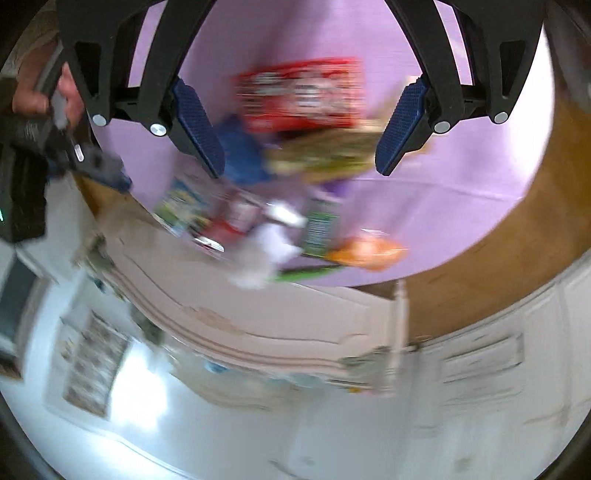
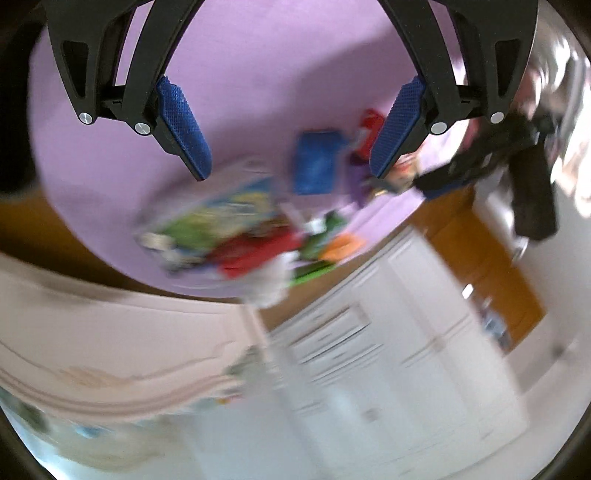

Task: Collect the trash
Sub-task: 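Return to the table and grasp the clear plastic tray with the left tool, then hold the clear tray in the left tool while the right tool grasps the beige wrapper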

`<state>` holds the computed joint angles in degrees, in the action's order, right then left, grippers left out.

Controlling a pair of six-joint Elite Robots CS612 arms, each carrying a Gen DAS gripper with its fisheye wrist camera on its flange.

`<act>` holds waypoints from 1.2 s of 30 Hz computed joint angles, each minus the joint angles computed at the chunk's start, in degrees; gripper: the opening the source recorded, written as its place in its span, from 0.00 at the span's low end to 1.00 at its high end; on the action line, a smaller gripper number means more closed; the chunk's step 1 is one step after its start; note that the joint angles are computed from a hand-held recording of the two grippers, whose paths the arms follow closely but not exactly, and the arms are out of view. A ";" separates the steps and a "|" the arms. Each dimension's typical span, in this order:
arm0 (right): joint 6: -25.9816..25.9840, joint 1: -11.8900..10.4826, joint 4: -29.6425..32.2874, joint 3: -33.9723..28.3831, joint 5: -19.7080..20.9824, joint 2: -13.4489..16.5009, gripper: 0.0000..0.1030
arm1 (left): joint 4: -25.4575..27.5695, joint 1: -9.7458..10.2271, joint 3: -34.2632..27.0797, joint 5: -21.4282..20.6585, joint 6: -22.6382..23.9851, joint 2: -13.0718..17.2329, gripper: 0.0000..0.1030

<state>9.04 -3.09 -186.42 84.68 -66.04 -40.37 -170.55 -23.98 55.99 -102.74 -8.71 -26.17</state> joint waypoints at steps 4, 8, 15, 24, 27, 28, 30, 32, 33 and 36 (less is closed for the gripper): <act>-11.47 2.69 5.49 -3.93 -1.27 0.88 0.65 | 1.38 2.43 -3.10 0.44 -3.43 1.76 0.81; -19.09 4.35 9.78 -7.93 -1.59 2.35 0.62 | 5.38 4.06 -7.87 -2.40 -4.64 4.15 0.80; -30.84 6.26 17.24 -12.88 -1.83 4.65 0.54 | 12.70 5.10 -15.85 -5.55 0.10 8.07 0.76; -38.25 7.23 23.61 -16.71 -2.82 6.38 0.13 | 23.88 5.22 -24.33 -8.87 7.60 11.98 0.28; -38.75 7.25 22.81 -15.99 -2.22 6.06 0.07 | 24.92 5.26 -25.00 -9.04 7.83 12.34 0.11; -38.72 7.21 22.06 -15.43 -1.74 5.83 0.07 | 24.44 5.34 -24.92 -9.16 7.36 12.34 0.08; -38.18 7.18 20.61 -14.56 -1.05 5.44 0.05 | 22.08 5.50 -23.86 -8.88 6.06 11.95 0.07; -37.06 6.92 18.58 -13.56 0.11 4.99 0.04 | 19.30 5.66 -21.97 -8.79 4.71 11.13 0.06; -36.31 6.77 17.43 -13.01 0.55 4.74 0.04 | 18.51 5.66 -21.51 -8.65 4.21 10.87 0.06; -32.92 6.07 12.86 -10.80 2.04 3.69 0.04 | 14.43 5.75 -18.15 -8.01 2.35 9.20 0.06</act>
<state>-23.89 2.97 -173.56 73.89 -64.01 -36.68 -156.13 -18.23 37.84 -110.75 -6.36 -16.97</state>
